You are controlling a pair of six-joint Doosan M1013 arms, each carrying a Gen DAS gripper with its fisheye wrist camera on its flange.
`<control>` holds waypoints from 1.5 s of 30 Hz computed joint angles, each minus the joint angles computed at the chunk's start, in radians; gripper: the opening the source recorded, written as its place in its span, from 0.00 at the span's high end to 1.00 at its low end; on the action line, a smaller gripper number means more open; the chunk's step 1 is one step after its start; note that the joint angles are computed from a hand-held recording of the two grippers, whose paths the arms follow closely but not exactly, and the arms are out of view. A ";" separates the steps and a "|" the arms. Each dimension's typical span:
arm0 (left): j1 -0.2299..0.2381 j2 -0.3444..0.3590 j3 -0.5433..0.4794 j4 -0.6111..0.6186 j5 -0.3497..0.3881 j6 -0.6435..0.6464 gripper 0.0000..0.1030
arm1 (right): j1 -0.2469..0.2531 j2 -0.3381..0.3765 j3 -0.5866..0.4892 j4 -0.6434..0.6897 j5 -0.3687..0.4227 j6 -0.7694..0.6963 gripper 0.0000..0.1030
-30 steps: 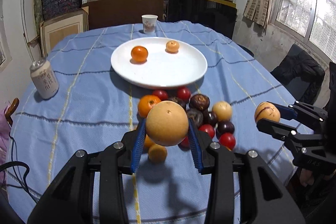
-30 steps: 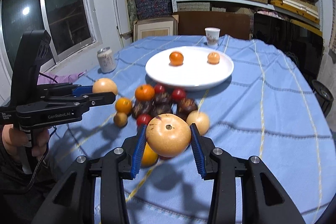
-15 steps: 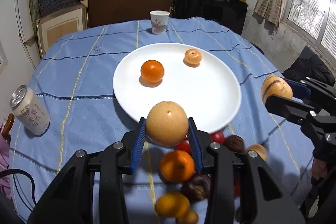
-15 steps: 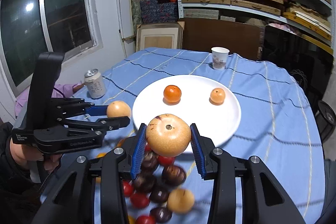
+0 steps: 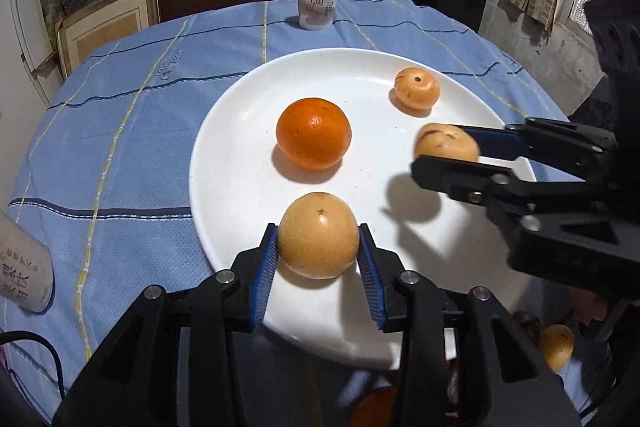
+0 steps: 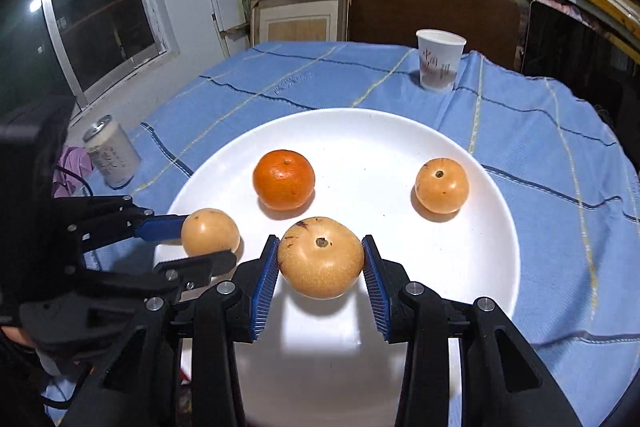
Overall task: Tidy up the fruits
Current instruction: 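Lift both fruits onto the white plate and open both tools, then grasp the small brown round fruit with the left tool while the right tool grasps a yellow tomato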
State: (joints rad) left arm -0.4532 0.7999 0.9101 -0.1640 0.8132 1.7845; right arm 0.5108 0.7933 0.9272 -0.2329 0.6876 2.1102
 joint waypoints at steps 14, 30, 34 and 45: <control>-0.004 -0.020 0.023 0.037 -0.040 -0.040 0.55 | 0.007 0.041 -0.087 -0.024 0.099 -0.021 0.57; 0.010 -0.323 0.474 -0.132 -0.267 0.174 0.35 | 0.132 -0.256 0.360 -0.357 -0.086 0.356 0.48; 0.001 -0.364 0.583 -0.099 -0.300 0.175 0.35 | 0.170 -0.293 0.464 -0.461 -0.120 0.539 0.48; -0.040 -0.368 0.647 0.071 -0.352 0.026 0.44 | 0.230 -0.328 0.568 -0.629 -0.119 0.811 0.48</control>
State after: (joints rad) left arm -0.4933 0.4317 1.5569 -0.0929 0.4610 1.8109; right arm 0.7407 0.4648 1.4955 -0.8614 0.5688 2.9215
